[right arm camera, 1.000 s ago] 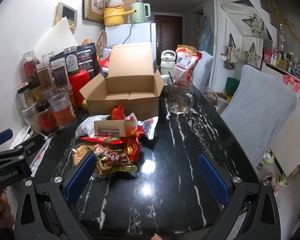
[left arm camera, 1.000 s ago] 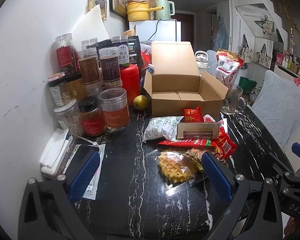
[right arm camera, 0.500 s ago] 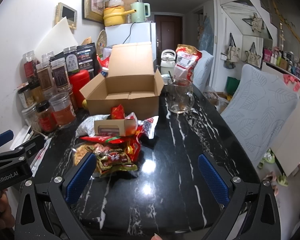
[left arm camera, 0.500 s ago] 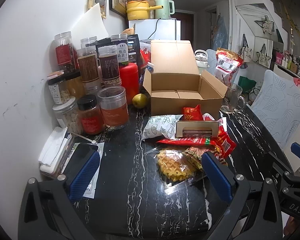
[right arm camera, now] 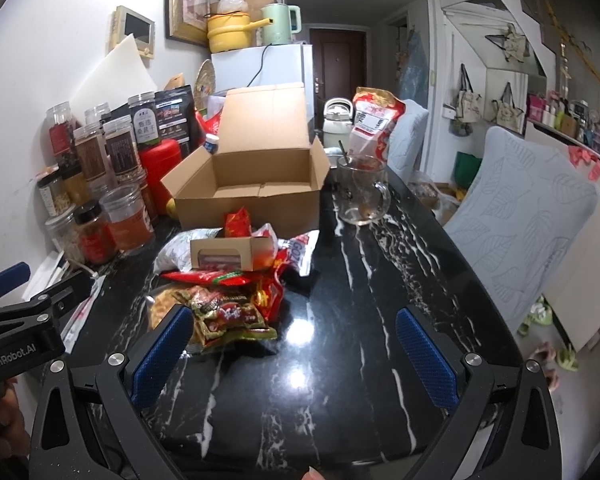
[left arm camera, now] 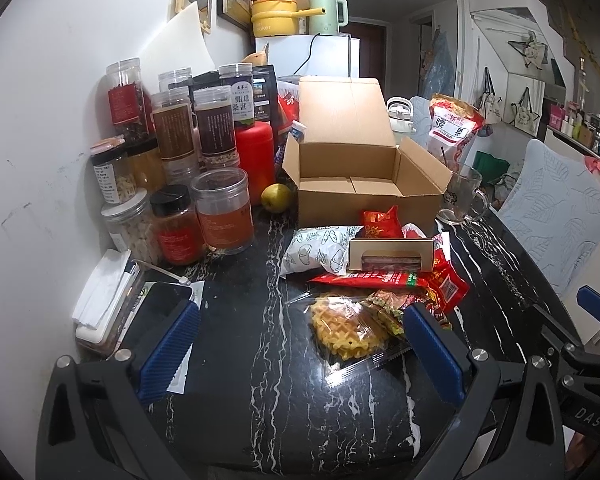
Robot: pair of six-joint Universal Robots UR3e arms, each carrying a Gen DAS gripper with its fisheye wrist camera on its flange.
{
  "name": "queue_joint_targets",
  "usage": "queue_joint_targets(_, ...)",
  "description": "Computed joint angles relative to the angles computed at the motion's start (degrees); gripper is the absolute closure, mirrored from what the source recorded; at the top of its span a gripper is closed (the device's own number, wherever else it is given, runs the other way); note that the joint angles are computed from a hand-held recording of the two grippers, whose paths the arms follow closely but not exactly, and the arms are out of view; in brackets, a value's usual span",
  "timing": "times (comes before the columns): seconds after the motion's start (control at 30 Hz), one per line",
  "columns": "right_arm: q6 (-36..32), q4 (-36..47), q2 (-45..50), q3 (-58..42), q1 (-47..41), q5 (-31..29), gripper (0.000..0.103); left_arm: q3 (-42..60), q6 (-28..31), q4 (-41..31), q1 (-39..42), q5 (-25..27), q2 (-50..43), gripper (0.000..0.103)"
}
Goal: Organize snacks
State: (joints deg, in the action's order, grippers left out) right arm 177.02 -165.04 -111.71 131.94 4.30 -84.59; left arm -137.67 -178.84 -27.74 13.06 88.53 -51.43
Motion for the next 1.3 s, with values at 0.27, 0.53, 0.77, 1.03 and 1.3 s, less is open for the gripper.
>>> queue_joint_targets(0.27,-2.4,-2.3,0.8,1.6,-1.7,4.5,0.000,-2.5,1.8,2.1,2.1,-2.0,-0.9,0.000)
queue_joint_targets(0.53,-5.3,-6.0,8.5,1.7,-3.9,12.5,0.000,-3.7,5.1,3.4,4.2,-2.9,-5.0,0.000)
queue_joint_targets(0.77,-6.3,-6.7,14.4,-0.3,-4.1,15.2,0.000,-5.0,9.2,1.4,10.1,-8.8,-5.3,0.000)
queue_joint_targets(1.03,-9.6,-3.1,22.1,-7.6,-2.8,21.2,0.005,-2.9,11.4,-0.2,13.4,-12.8,-8.8,0.000)
queue_joint_targets(1.3,-12.1,-2.8,31.0,-14.6,-1.0,24.8,0.014,-1.2,11.6,1.9,15.2,-14.2,-13.2,0.000)
